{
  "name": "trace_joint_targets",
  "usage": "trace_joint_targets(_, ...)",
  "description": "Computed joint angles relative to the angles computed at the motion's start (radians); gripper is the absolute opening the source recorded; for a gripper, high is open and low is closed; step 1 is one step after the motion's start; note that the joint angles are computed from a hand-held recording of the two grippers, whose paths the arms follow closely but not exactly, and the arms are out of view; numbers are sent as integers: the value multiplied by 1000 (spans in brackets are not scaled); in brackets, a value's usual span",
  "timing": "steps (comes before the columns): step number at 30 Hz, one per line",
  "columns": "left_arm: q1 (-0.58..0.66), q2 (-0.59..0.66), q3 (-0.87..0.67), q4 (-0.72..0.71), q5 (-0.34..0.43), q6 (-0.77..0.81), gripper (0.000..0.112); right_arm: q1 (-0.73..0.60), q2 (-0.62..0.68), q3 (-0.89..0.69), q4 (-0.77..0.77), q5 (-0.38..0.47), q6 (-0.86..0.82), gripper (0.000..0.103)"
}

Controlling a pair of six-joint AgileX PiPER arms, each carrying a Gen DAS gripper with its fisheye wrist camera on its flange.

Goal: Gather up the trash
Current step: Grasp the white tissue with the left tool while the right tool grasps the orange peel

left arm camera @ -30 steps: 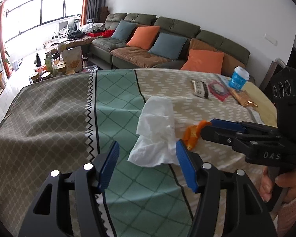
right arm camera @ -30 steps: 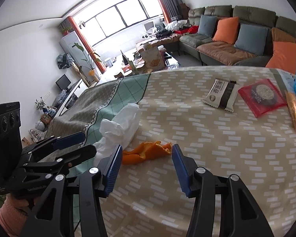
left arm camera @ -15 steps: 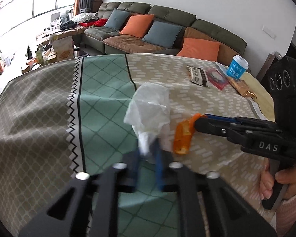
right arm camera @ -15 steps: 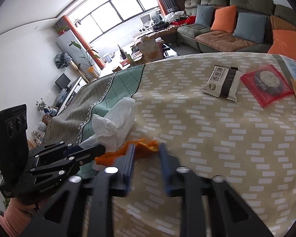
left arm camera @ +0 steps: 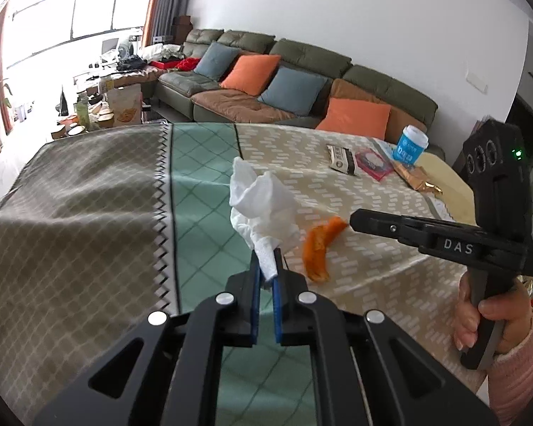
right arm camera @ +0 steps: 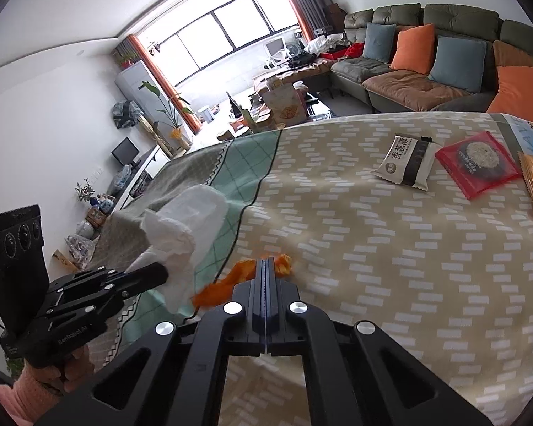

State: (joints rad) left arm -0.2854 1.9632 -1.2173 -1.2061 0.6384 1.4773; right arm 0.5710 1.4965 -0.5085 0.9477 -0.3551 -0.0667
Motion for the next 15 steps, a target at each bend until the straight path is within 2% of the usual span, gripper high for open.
trace_joint_targets(2,25,-18,22,-21,17,25,7,-13,1,-5,2,15,-5,1)
trace_joint_targets(3,40,-28,36,-35,29,43,7,-15,2,0,-13,8,28,6)
trace_joint_targets(4,55,-35,45,-42,41,53,7,-21,6,0,-46,10,64,19)
trace_joint_targets(6,78,-50,65,-56,51,73,7,-20,17,-12,-39,11,56,34)
trace_joint_targets(10,120,-67,93,-67,77,99,7,-61,65,-62,-127,74,110,34)
trace_joint_targets(13,147,-76,113,-73,90,116,7,-72,98,-102,-111,107,76,34)
trace_joint_targets(14,156,-79,117,-70,95,116,7,-73,104,-112,-100,118,58,32)
trace_joint_targets(15,167,-81,125,-72,96,121,7,-70,105,-116,-93,121,44,25)
